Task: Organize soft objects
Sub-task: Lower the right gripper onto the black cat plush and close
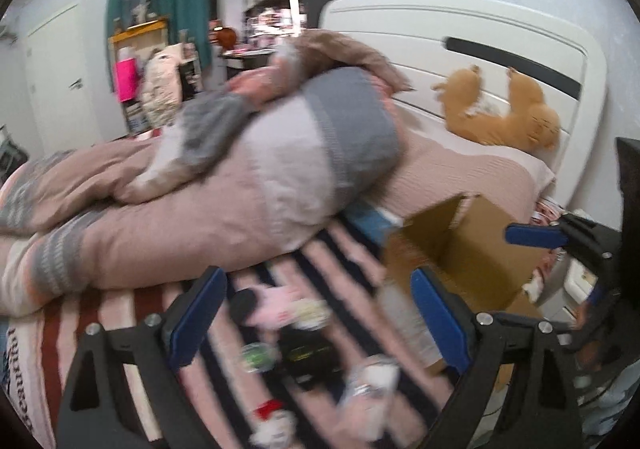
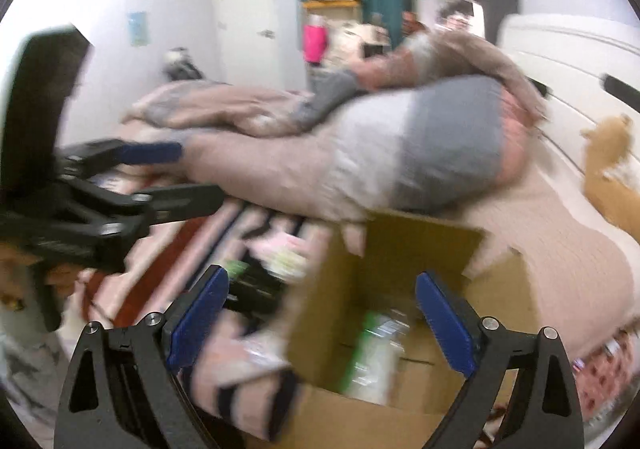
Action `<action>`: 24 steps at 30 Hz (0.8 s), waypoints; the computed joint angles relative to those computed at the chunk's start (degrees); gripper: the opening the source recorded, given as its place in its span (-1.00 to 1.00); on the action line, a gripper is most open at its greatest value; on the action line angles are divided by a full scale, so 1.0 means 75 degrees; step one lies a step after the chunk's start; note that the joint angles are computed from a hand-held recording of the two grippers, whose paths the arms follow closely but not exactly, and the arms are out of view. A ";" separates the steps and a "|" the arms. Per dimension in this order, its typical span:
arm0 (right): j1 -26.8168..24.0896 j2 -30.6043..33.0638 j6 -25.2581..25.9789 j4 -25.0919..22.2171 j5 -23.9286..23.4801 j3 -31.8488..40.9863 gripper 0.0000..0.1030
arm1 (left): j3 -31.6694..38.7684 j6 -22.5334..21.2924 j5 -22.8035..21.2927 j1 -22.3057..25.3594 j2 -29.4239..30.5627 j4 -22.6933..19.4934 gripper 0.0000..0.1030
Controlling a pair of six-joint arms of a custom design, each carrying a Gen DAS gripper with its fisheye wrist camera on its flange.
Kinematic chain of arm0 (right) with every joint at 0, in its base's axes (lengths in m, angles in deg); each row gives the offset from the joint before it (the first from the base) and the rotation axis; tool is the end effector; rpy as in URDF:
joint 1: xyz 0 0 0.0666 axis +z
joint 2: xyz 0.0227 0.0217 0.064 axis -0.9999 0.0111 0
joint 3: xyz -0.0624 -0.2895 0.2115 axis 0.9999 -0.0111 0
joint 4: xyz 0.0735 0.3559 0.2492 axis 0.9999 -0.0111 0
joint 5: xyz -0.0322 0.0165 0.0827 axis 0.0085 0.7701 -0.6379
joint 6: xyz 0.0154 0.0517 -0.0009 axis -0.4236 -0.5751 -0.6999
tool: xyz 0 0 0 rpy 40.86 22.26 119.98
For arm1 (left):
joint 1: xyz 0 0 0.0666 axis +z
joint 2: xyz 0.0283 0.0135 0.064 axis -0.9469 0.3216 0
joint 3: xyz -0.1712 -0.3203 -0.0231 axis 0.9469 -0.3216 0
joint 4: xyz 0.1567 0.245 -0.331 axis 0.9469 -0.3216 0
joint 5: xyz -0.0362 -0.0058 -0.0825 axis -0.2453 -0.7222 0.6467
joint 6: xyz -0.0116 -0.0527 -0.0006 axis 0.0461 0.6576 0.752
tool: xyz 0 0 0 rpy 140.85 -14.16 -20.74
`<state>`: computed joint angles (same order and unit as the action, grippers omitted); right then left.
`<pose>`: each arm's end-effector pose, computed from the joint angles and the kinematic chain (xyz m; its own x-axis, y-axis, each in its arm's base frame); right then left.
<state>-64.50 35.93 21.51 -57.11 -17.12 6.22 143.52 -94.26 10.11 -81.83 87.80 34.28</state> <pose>0.3943 0.1771 0.4467 -0.5856 -0.0868 -0.8059 -0.2255 0.9725 0.0592 0.4887 -0.1041 0.4650 -0.5051 0.3397 -0.7934 0.5751 0.8179 -0.0159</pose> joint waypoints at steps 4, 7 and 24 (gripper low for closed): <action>0.0682 0.0972 0.0320 -0.0027 -0.0029 0.0852 0.82 | -0.0055 -0.0101 0.0228 0.0911 0.0116 -0.0001 0.79; 0.0983 0.1822 0.0265 -0.0267 -0.0174 0.1428 0.69 | -0.0138 -0.0132 0.0367 0.1459 0.0276 0.0049 0.79; 0.0416 0.4508 -0.2333 -0.0926 -0.0180 0.2152 0.66 | -0.0478 -0.0529 0.0613 0.2090 0.1152 0.0222 0.79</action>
